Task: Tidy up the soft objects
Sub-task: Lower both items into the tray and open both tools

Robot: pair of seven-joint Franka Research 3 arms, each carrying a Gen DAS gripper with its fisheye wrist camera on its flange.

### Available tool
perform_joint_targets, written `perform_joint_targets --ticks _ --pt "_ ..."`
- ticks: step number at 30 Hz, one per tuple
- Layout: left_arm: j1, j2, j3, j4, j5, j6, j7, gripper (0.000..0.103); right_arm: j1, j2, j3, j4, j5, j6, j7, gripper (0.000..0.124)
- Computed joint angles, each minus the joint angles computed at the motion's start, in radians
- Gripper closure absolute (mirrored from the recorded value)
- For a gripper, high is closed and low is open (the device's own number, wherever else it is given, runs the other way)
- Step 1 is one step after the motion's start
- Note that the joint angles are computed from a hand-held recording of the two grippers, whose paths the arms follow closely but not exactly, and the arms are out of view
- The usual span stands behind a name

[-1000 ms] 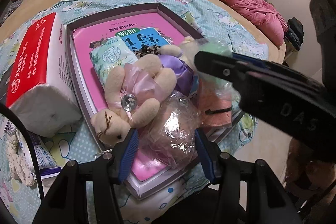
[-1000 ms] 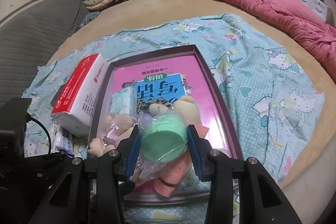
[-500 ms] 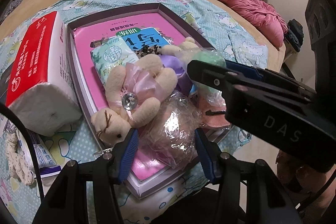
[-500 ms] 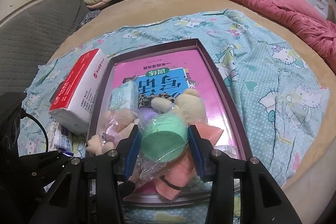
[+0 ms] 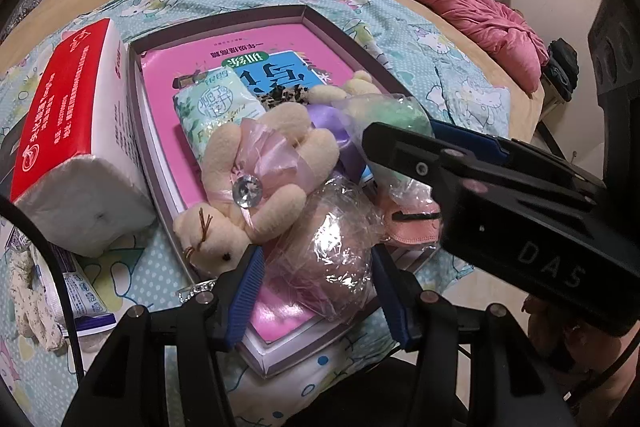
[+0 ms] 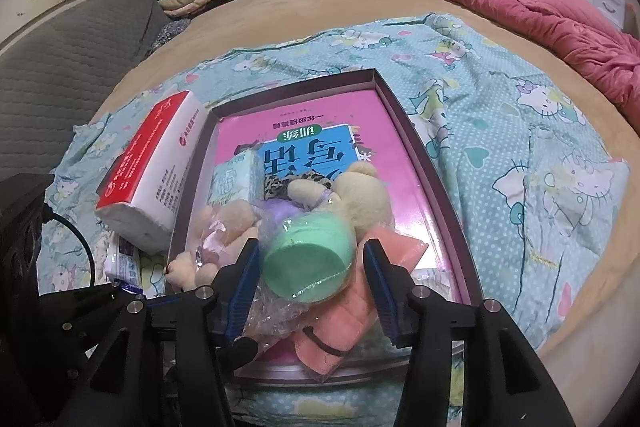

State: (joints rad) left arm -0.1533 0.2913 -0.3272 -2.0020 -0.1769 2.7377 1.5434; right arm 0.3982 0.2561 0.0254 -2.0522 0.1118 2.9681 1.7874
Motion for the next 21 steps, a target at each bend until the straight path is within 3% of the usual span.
perform_joint_targets --ticks 7,12,21 --pt "0.0 0.0 0.0 0.004 0.0 -0.005 -0.002 0.048 -0.001 -0.032 -0.008 -0.031 -0.001 0.025 0.028 0.059" --pt "0.002 -0.005 -0.002 0.004 -0.007 -0.011 0.002 0.047 0.026 -0.057 -0.052 -0.053 -0.068 0.041 0.114 0.052" --pt "-0.012 -0.016 0.012 -0.002 0.02 -0.016 -0.013 0.044 0.005 -0.077 -0.042 -0.073 -0.096 0.041 0.158 0.05"
